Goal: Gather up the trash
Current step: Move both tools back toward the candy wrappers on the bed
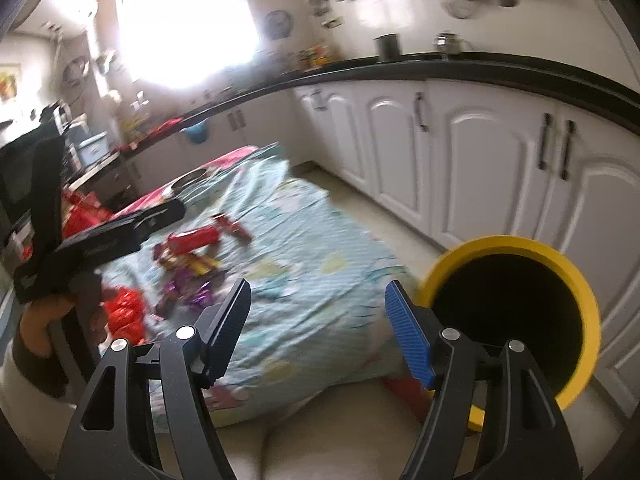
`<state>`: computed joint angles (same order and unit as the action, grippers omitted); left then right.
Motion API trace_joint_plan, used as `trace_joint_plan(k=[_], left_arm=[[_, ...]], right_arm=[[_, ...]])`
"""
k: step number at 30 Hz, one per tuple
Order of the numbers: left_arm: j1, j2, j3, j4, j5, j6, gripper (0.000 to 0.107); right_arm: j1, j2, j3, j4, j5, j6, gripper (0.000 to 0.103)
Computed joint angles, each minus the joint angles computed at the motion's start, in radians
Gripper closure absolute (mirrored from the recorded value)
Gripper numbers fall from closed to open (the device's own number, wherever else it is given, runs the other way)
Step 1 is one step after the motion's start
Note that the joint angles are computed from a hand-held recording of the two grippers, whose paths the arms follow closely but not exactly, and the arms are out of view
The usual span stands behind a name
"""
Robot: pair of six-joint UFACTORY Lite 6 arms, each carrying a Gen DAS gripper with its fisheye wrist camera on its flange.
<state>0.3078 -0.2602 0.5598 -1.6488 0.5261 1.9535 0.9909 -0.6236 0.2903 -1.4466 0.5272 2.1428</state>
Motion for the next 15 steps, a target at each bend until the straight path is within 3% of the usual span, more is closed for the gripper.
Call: trace_joint_plan(k=[9, 15], left_arm=[[0.150, 0.142, 0.105, 0.094, 0.069, -0.027, 0.015], [0.212, 0.315, 0.312, 0.287, 0.135, -0.218, 0.015]], right_arm=[[0.027, 0.336, 0.192, -0.274, -0.092, 0.218, 0.036], [-0.006, 0.562, 0.336, -0.484, -0.177, 0.365, 0.036]])
